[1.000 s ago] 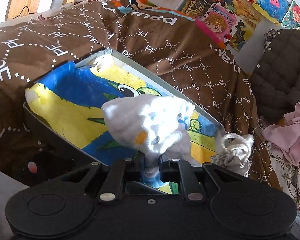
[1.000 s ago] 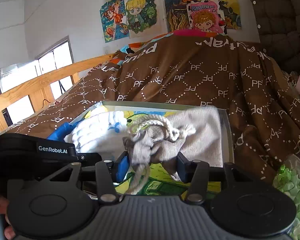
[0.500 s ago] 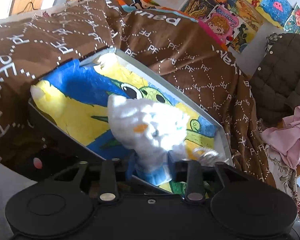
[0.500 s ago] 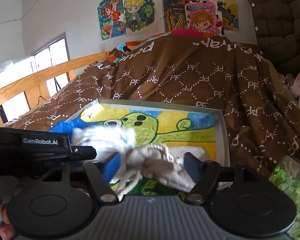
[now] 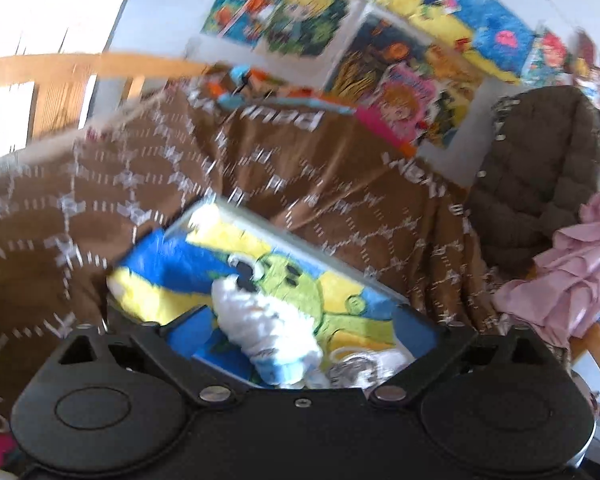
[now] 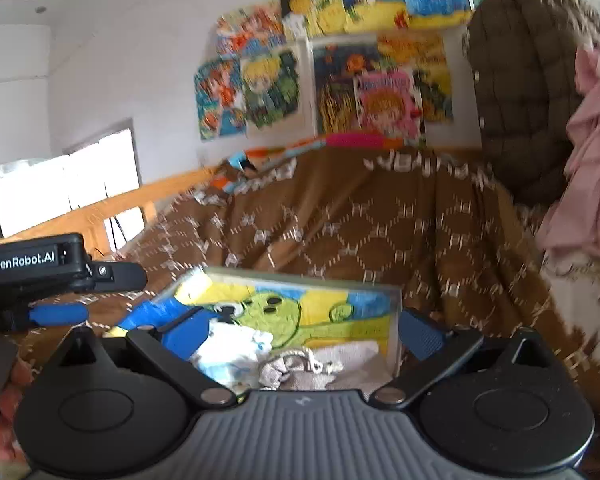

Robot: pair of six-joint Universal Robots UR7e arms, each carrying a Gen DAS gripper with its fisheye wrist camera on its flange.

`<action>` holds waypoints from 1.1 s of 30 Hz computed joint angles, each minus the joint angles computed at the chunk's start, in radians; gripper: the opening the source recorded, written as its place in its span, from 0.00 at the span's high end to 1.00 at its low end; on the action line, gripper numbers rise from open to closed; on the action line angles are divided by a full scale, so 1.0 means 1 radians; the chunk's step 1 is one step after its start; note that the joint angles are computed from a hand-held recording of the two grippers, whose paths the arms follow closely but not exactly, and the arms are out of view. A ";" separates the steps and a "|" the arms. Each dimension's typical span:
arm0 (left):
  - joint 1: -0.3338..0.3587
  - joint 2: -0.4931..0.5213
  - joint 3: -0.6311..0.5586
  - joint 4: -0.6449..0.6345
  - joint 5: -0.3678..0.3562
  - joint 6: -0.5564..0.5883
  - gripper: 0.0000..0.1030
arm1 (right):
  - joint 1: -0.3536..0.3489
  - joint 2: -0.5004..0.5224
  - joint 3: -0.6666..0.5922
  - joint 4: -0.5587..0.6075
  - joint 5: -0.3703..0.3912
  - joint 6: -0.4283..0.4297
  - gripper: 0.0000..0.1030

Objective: Organize soft objects
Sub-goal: 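Lift both grippers away from the tray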

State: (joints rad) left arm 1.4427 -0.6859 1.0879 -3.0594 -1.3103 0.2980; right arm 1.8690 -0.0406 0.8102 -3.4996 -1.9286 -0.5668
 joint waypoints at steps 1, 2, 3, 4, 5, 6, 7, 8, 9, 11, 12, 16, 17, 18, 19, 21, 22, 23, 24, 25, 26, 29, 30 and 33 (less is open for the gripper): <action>-0.009 -0.020 0.037 -0.034 -0.002 0.026 0.01 | 0.006 -0.018 0.041 -0.046 -0.001 -0.012 0.00; -0.019 -0.042 0.077 -0.075 -0.005 0.055 0.01 | 0.011 -0.034 0.072 -0.076 0.003 -0.019 0.00; -0.028 -0.063 0.117 -0.117 -0.008 0.083 0.01 | 0.015 -0.053 0.111 -0.109 0.012 -0.026 0.00; -0.039 -0.081 0.151 -0.149 -0.007 0.104 0.01 | 0.019 -0.070 0.152 -0.157 0.023 -0.036 0.00; -0.046 -0.099 0.183 -0.175 -0.008 0.119 0.01 | 0.022 -0.083 0.188 -0.200 0.032 -0.046 0.00; -0.054 -0.119 0.221 -0.208 -0.013 0.128 0.01 | 0.024 -0.093 0.217 -0.236 0.040 -0.054 0.00; -0.060 -0.138 0.256 -0.237 -0.021 0.131 0.01 | 0.027 -0.103 0.250 -0.282 0.047 -0.059 0.00; -0.065 -0.156 0.289 -0.264 -0.031 0.136 0.01 | 0.029 -0.113 0.280 -0.316 0.051 -0.057 0.00; -0.070 -0.172 0.317 -0.284 -0.037 0.143 0.01 | 0.030 -0.126 0.316 -0.347 0.057 -0.051 0.00; -0.084 -0.206 0.376 -0.323 -0.033 0.173 0.01 | 0.031 -0.150 0.388 -0.405 0.072 -0.042 0.00; -0.091 -0.221 0.401 -0.336 -0.029 0.187 0.01 | 0.031 -0.158 0.419 -0.434 0.077 -0.041 0.00; -0.118 -0.282 0.497 -0.388 0.004 0.232 0.01 | 0.034 -0.185 0.527 -0.523 0.082 -0.038 0.00; -0.122 -0.294 0.518 -0.401 0.010 0.237 0.01 | 0.035 -0.190 0.551 -0.541 0.077 -0.035 0.00; -0.126 -0.308 0.541 -0.418 0.015 0.241 0.01 | 0.036 -0.196 0.574 -0.556 0.073 -0.032 0.00; -0.129 -0.324 0.569 -0.435 0.019 0.244 0.01 | 0.037 -0.201 0.595 -0.567 0.068 -0.028 0.00; -0.132 -0.350 0.615 -0.459 0.025 0.254 0.01 | 0.041 -0.208 0.631 -0.602 0.055 -0.018 0.00; -0.133 -0.362 0.634 -0.470 0.029 0.257 0.01 | 0.043 -0.209 0.644 -0.626 0.056 -0.014 0.00; -0.133 -0.374 0.657 -0.483 0.030 0.259 0.01 | 0.044 -0.208 0.656 -0.652 0.058 -0.011 0.00; -0.131 -0.382 0.675 -0.492 0.027 0.261 0.01 | 0.046 -0.208 0.669 -0.677 0.060 -0.008 0.00; -0.128 -0.394 0.696 -0.499 0.020 0.264 0.01 | 0.047 -0.207 0.678 -0.697 0.061 -0.004 0.00; -0.123 -0.405 0.718 -0.507 0.014 0.269 0.01 | 0.048 -0.206 0.690 -0.719 0.059 0.006 0.00; -0.110 -0.430 0.776 -0.530 -0.002 0.291 0.01 | 0.055 -0.213 0.722 -0.724 0.033 0.045 0.00; -0.105 -0.438 0.797 -0.541 -0.008 0.300 0.01 | 0.057 -0.214 0.734 -0.725 0.021 0.051 0.00; -0.088 -0.454 0.843 -0.555 -0.024 0.317 0.01 | 0.067 -0.210 0.740 -0.703 -0.018 0.063 0.00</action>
State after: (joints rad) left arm 1.3551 -1.1401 1.9313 -3.6148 -1.3339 0.6147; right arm 1.9363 -0.2503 1.5502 -4.2025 -1.9461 -0.5037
